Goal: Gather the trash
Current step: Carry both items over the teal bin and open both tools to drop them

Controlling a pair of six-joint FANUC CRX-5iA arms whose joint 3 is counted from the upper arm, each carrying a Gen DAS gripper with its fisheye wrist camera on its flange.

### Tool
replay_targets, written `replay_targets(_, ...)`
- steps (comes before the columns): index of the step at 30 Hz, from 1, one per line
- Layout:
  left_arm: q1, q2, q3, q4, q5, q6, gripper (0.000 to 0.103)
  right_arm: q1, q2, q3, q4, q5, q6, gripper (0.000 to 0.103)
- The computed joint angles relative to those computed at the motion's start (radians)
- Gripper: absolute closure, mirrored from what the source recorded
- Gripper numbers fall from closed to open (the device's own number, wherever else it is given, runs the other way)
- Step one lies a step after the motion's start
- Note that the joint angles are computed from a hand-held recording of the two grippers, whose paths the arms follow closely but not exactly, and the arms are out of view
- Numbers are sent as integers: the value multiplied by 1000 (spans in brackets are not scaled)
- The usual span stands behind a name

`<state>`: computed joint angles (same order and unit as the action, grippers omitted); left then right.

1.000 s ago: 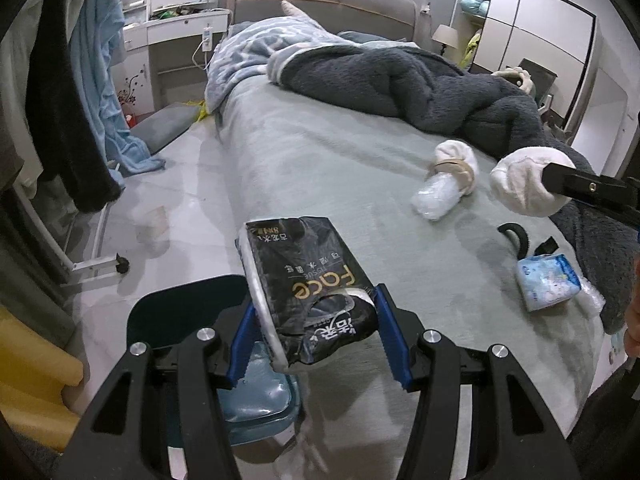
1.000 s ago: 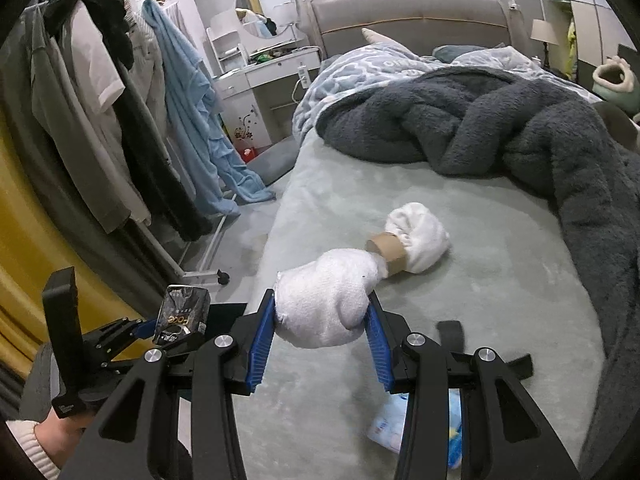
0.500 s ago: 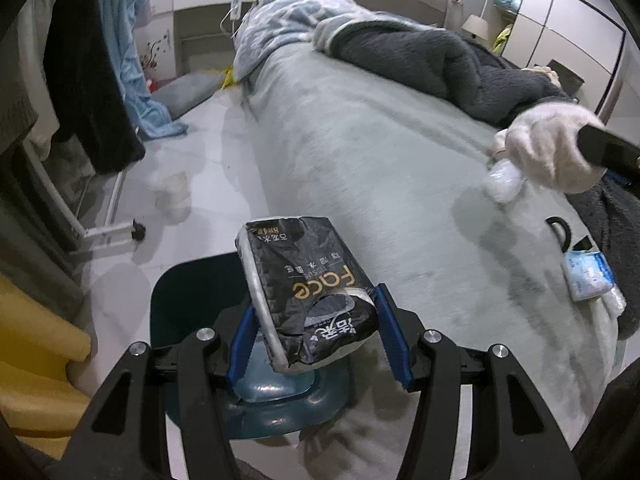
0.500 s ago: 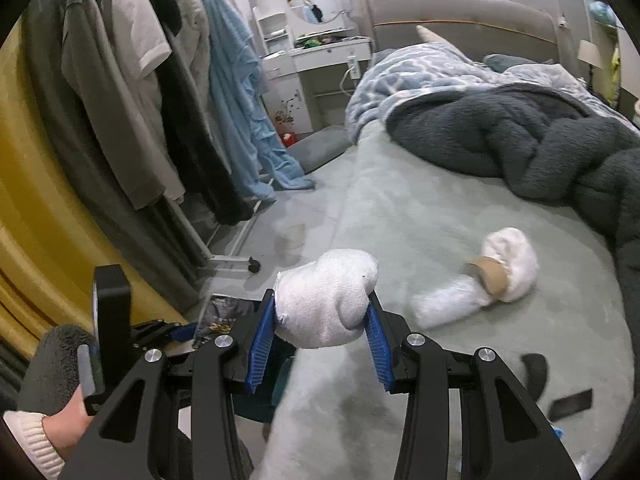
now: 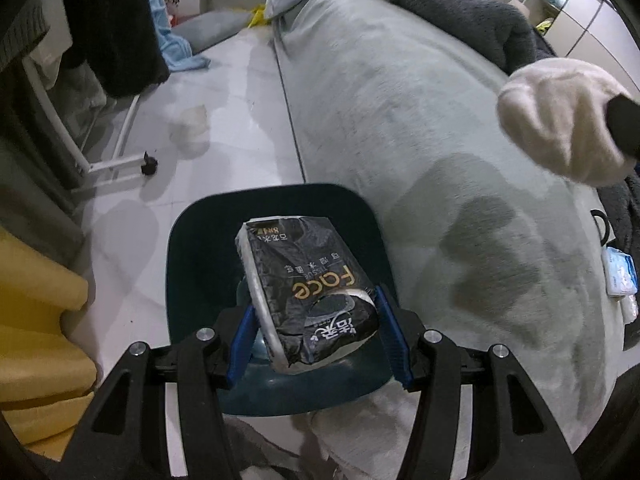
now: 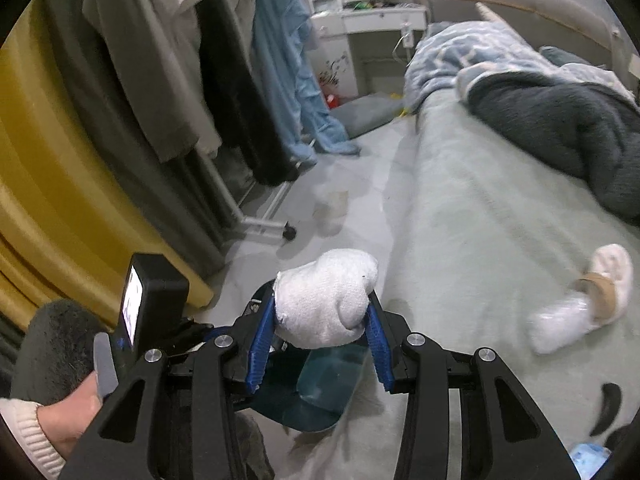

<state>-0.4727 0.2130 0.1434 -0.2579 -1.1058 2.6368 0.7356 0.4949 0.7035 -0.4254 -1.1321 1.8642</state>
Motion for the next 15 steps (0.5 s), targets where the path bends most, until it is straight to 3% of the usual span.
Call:
replay_targets(9, 65, -54, -115, 117, 49, -21, 40, 42, 103, 97, 32, -81, -28, 59)
replay_targets(11, 62, -67, -119, 109, 39, -9, 31, 44, 129, 127, 35, -100, -40, 59)
replay_targets(15, 58, -113, -139, 67, 36, 20, 27, 57, 166, 165, 46, -128, -57, 59)
